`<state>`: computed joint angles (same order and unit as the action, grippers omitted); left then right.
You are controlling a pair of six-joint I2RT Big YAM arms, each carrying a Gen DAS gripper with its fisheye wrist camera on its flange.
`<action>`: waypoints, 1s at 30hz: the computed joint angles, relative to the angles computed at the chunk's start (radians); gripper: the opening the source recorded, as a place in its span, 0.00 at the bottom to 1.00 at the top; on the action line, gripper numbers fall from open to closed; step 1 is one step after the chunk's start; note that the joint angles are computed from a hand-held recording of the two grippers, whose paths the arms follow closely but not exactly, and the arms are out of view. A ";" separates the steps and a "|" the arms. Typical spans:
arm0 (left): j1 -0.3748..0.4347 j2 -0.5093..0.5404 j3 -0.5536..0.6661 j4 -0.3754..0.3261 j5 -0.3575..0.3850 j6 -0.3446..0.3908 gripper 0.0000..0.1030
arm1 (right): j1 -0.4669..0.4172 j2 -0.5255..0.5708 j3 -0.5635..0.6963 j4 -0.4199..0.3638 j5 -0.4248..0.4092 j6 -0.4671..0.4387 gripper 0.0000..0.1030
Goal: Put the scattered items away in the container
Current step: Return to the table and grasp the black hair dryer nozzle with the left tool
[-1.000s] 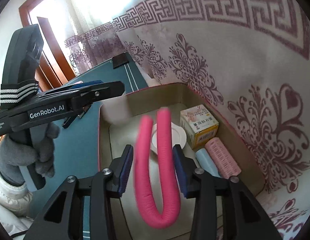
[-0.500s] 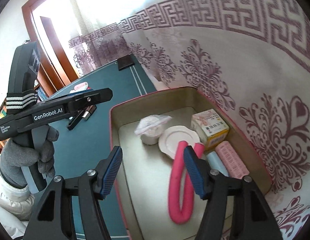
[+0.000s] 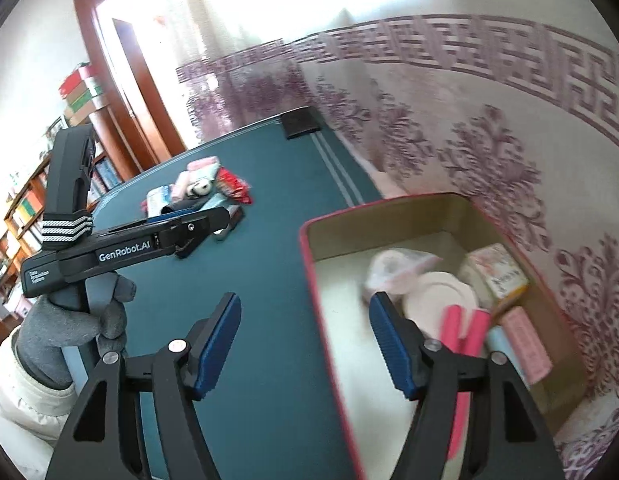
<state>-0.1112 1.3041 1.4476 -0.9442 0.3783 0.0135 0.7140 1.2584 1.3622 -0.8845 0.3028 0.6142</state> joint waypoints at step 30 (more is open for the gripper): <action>0.226 0.102 0.029 0.006 -0.066 -0.021 0.69 | 0.049 0.235 0.151 0.049 -0.196 -0.068 0.72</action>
<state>0.1149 1.4057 1.4769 -0.9386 0.3126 -0.0079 0.7633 1.4938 1.5129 -0.8350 0.1068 0.5462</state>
